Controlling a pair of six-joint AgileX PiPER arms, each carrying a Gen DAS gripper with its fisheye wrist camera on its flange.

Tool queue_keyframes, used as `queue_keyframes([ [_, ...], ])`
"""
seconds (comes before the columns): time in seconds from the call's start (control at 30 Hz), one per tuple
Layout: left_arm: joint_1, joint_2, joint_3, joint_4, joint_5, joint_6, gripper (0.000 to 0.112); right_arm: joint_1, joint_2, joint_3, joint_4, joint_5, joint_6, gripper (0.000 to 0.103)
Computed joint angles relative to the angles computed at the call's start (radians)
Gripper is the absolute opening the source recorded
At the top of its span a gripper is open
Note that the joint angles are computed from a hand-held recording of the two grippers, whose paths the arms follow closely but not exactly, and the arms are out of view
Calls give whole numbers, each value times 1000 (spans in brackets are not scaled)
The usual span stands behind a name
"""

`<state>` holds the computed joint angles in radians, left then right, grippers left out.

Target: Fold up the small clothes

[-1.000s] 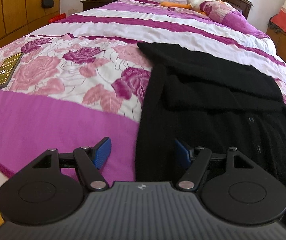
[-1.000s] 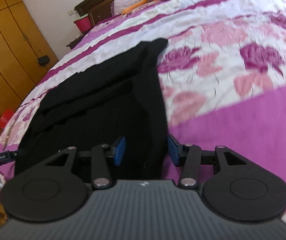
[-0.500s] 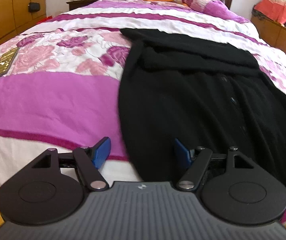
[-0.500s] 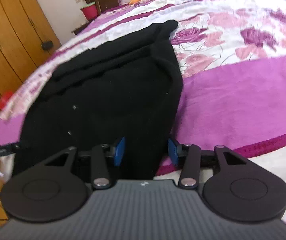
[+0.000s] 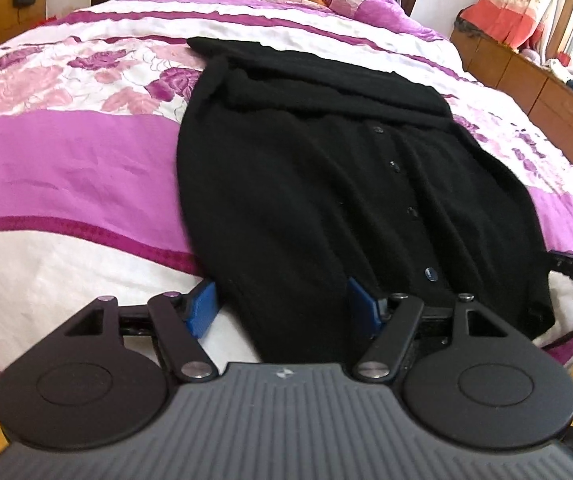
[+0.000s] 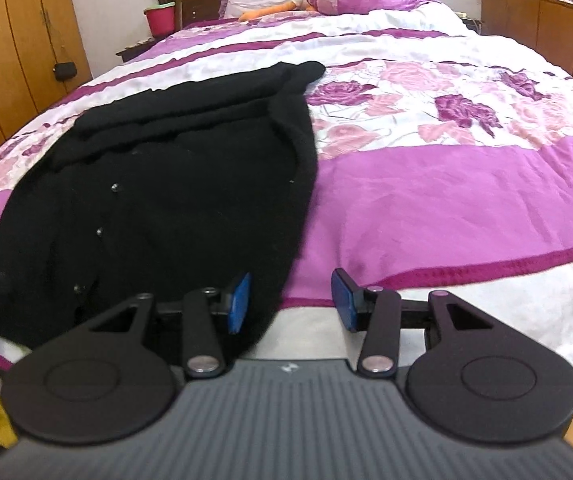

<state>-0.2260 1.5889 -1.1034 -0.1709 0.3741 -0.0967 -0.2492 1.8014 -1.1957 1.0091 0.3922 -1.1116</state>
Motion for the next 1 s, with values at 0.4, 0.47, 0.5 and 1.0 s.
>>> queue_keyframes([
  [0.4,25,6,0,-84,8,50,73,9,-115,102,-359,-99,305,47],
  [0.47,25,7,-4,-72,12,30,73,-9,-130,110,-273,-84,245,47],
  [0.5,20,7,-8,-41,13,-1,73,-17,-135,110,-220,-73,207,47],
  [1.0,31,74,-53,-186,43,171,73,-23,-1,24,29,149,35,46],
])
